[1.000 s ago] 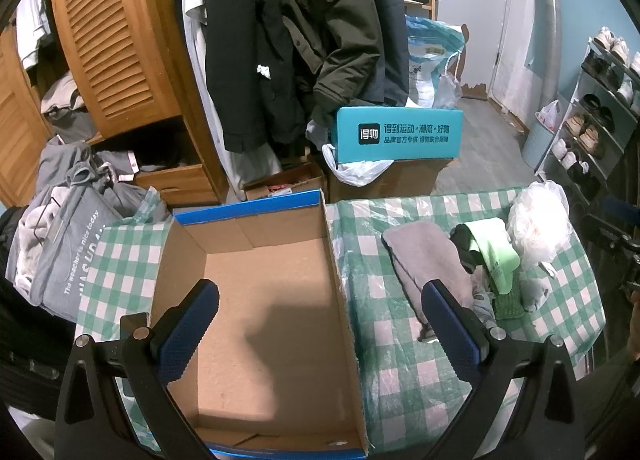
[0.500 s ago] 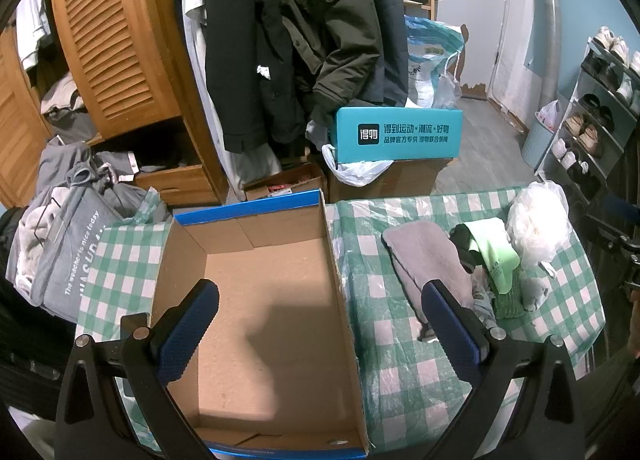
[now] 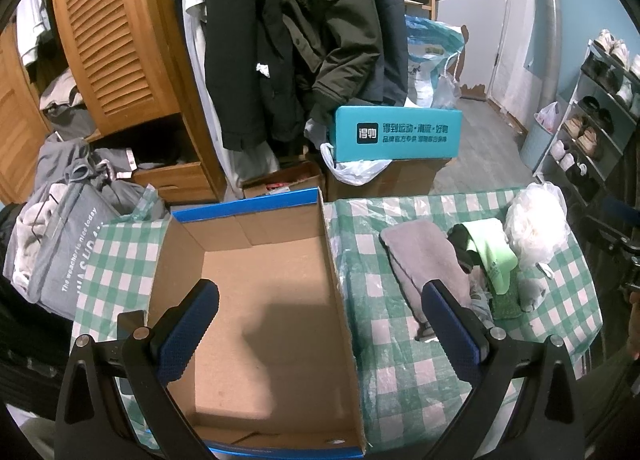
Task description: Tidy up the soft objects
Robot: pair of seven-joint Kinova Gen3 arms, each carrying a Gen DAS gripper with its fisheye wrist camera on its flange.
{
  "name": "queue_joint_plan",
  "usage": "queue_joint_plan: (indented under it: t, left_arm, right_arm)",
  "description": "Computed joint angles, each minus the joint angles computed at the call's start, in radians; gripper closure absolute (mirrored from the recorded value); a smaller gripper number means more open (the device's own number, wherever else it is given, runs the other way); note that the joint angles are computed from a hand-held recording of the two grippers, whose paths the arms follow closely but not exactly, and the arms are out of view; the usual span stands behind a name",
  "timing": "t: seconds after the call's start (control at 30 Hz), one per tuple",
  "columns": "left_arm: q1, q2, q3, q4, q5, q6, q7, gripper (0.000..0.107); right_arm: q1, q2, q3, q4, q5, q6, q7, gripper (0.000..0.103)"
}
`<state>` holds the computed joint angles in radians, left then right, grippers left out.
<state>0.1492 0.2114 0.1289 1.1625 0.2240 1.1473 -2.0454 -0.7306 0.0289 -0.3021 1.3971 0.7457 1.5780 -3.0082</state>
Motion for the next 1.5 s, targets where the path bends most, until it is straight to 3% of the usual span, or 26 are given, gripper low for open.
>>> queue_joint_plan:
  t: [0.7, 1.5]
  left_arm:
    - [0.000, -0.009, 0.001, 0.017, 0.007, -0.001, 0.000, 0.005]
    - [0.147, 0.066, 0.027, -0.036, -0.119, 0.067, 0.092, 0.005]
  right_arm:
    - [0.000, 0.000, 0.000, -0.002, -0.007, 0.010, 0.003, 0.002]
    - [0.106, -0.102, -0.030, 0.136, -0.132, 0.032, -0.073, 0.002]
